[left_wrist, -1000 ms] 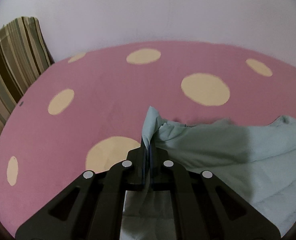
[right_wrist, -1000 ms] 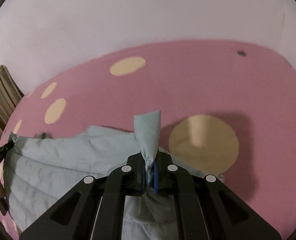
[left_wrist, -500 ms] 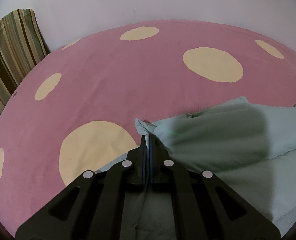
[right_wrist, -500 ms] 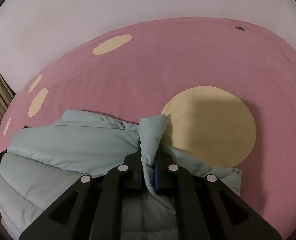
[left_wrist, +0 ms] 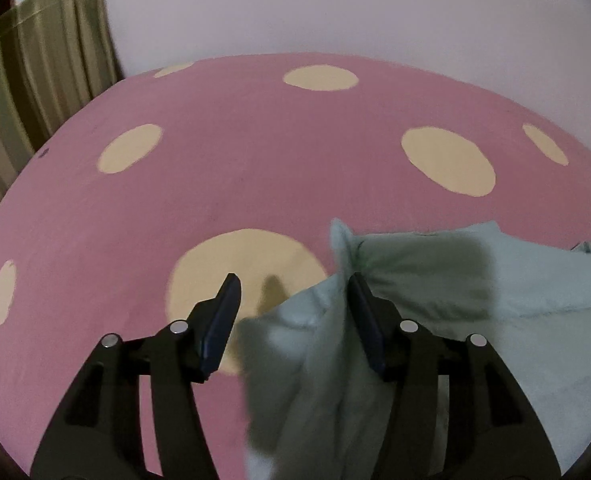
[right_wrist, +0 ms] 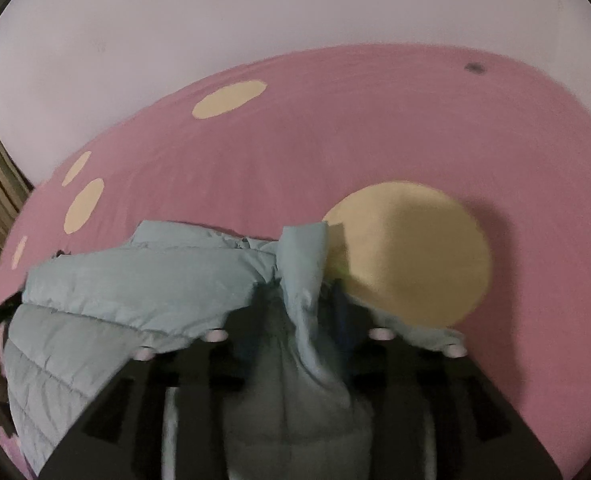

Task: Fold large clothes
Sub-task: 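Grasp the jacket collar with both grippers and hold it up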

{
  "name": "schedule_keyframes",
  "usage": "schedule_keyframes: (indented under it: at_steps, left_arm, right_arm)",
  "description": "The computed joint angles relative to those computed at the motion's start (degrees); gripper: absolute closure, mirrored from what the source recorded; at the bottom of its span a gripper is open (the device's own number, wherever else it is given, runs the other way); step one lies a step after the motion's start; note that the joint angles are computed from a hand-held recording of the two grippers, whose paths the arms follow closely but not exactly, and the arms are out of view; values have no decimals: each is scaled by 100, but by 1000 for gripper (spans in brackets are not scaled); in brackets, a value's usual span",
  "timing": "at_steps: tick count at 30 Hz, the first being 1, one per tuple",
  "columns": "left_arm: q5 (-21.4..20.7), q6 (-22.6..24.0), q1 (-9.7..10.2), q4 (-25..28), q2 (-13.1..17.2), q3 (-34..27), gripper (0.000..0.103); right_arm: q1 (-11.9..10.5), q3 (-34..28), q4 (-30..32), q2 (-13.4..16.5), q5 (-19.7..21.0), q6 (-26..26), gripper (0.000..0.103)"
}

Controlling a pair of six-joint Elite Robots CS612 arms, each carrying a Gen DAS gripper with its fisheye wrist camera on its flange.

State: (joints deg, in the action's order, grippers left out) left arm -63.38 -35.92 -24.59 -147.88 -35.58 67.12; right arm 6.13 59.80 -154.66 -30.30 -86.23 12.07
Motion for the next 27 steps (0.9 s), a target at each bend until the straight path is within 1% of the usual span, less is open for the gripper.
schedule_keyframes:
  at_steps: [1,2,3,5,6,8,10,12,15,17,19,23,27]
  left_arm:
    - [3,-15,-27,-79,-105,126,48]
    - [-32,7,-52,-175,-177,218,48]
    - [-62,37,-78,-241,-219,264,48]
    - [-178,195,-197,-518,-302,366,48]
    - [-233,293,-268,-629,-311,375,48]
    - [-290,474,-387,-743,-265,296,48]
    - [-300,661,-486,-818,-162,156,47]
    - [-274,742,-556,-652,3,-94,47]
    - [-406,569,-566,-377,167,-308,47]
    - [-334,475,-565,-252,288,-422,47]
    - [-370,441,-547,-207,368,-499,46]
    - [-333,507,-534,-214,493,-607,45]
    - [-290,544,-533,-424,581,-611,45]
  right_arm:
    - [35,100,-129,-76,-193,54,50]
    - [63,206,-262,-158,-280,136,50]
    - [80,295,-365,-228,-227,217,50]
    - [121,375,-480,-304,-94,302,50]
    - [180,396,-545,-333,-58,291,50]
    - [277,354,-559,-324,-7,235,50]
    - [388,177,-427,-231,107,95,50]
    - [493,-31,-309,-100,-17,-68,50]
    - [583,-293,-61,96,-153,-192,50]
    - [618,-370,36,184,-274,-191,50]
    - [624,-451,105,284,-302,-168,49]
    - [666,-538,114,378,-461,-264,48]
    - [693,-501,-123,433,-595,-284,48]
